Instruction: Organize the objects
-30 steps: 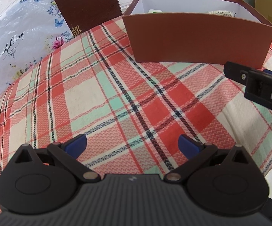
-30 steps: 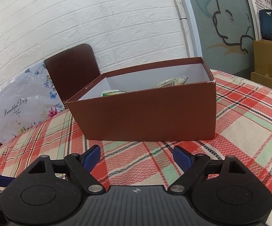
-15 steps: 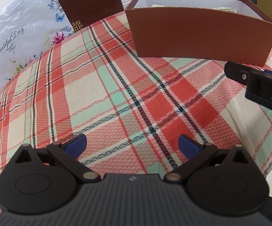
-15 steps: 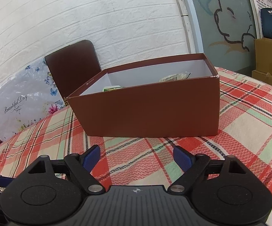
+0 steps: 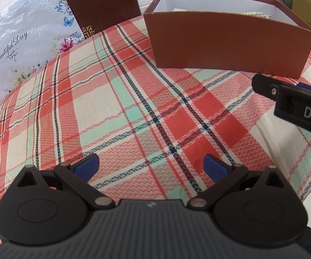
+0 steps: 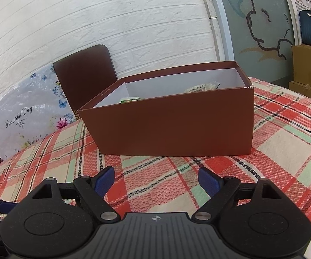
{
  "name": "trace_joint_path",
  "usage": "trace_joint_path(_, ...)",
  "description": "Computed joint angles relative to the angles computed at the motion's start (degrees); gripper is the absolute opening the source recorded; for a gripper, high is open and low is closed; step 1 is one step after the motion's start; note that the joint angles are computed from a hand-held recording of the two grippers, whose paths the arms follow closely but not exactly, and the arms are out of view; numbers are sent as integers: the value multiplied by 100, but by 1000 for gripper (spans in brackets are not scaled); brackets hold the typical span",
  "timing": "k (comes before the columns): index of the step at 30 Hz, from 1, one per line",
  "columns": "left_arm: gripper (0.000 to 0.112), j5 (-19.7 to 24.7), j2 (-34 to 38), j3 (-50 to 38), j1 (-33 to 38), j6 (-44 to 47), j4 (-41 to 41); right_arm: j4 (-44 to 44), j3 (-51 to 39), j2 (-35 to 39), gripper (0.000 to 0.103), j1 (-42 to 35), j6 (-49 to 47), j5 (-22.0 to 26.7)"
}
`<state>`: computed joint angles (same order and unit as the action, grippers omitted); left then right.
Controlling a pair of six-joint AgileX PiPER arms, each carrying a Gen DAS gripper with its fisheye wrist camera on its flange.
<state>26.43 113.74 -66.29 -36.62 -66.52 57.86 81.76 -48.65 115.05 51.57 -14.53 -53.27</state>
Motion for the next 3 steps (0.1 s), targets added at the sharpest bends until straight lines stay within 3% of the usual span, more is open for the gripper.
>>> trace_joint_path(3,103,-24,-3,6,18,-42,5,23,-7,-1,85,5,-12,-3)
